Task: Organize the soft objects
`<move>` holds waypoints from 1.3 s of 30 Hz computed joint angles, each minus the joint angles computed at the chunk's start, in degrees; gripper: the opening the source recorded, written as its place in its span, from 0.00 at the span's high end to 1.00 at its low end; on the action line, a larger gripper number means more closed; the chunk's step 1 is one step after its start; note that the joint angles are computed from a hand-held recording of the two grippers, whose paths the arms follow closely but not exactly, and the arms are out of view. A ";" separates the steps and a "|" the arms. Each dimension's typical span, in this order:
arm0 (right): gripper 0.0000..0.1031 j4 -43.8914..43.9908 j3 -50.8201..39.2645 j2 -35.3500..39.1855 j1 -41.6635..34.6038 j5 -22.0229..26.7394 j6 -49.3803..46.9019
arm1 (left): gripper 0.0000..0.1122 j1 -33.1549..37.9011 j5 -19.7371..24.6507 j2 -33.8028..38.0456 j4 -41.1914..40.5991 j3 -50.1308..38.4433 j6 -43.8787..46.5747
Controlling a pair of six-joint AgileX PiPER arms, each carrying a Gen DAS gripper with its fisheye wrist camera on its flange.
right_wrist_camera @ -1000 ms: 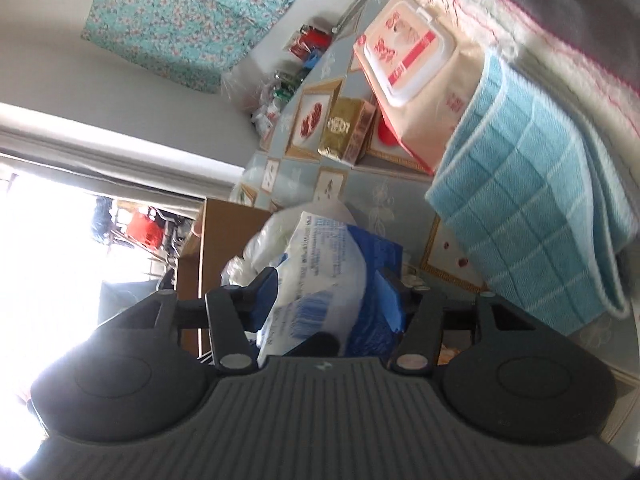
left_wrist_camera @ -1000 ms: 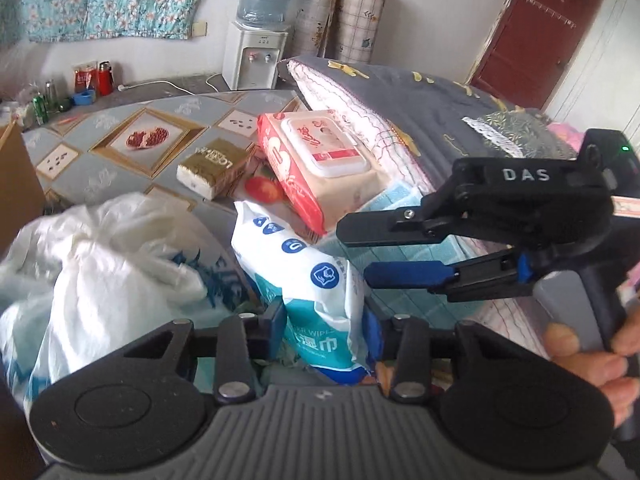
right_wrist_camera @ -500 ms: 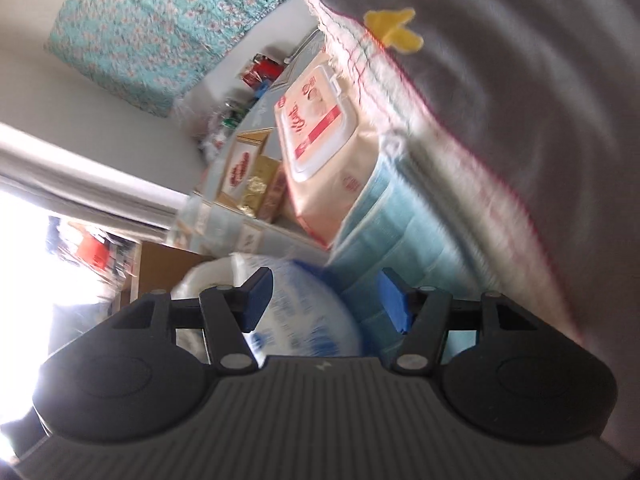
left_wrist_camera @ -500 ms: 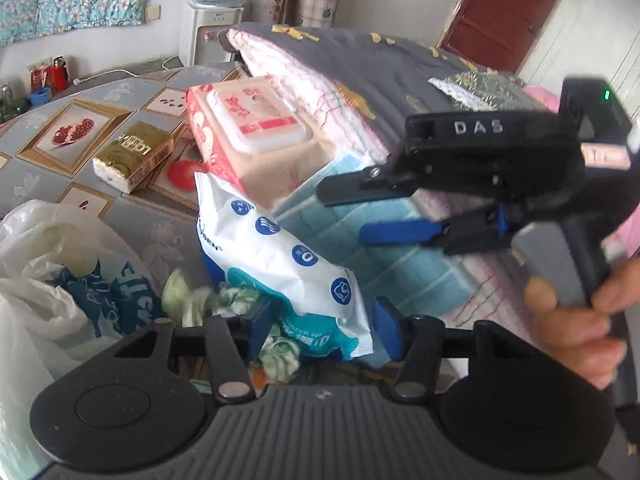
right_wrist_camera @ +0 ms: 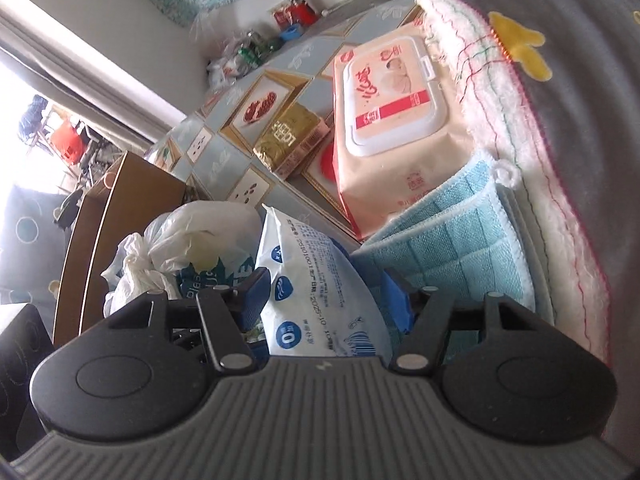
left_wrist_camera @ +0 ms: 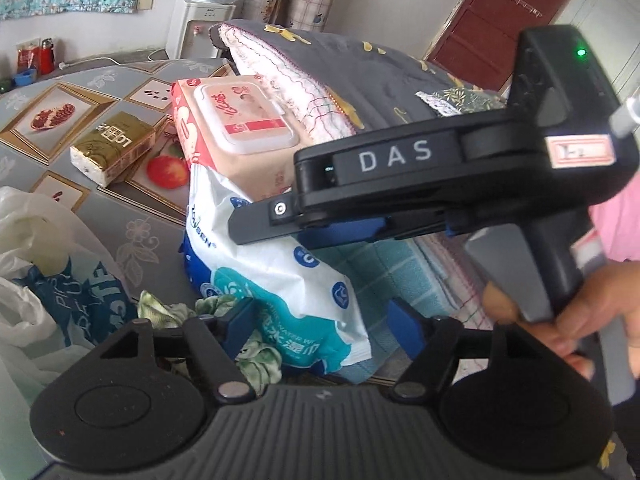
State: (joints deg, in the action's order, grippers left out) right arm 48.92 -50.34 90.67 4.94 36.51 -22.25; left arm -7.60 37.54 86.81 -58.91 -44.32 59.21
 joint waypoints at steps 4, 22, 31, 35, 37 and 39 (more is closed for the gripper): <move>0.41 -2.77 -1.30 -0.11 0.25 1.43 0.87 | 0.34 1.55 2.39 0.92 -2.87 -0.41 2.68; 0.69 -2.95 1.46 -0.65 -5.37 1.48 -1.73 | 0.31 1.24 3.35 4.14 5.29 -3.73 -4.71; 0.68 -2.13 1.45 -0.31 -5.84 2.02 -2.12 | 0.29 -0.82 7.05 11.71 9.78 -11.93 -14.23; 0.68 -0.57 1.73 0.20 -7.22 2.52 -3.62 | 0.26 -0.31 10.06 15.96 10.03 -15.82 -17.14; 0.68 0.55 2.00 0.52 -7.91 2.72 -4.49 | 0.26 -0.15 11.18 17.40 10.04 -17.14 -18.04; 0.68 1.78 2.37 0.71 -8.57 2.91 -5.53 | 0.25 -0.07 11.85 18.32 9.86 -17.85 -18.32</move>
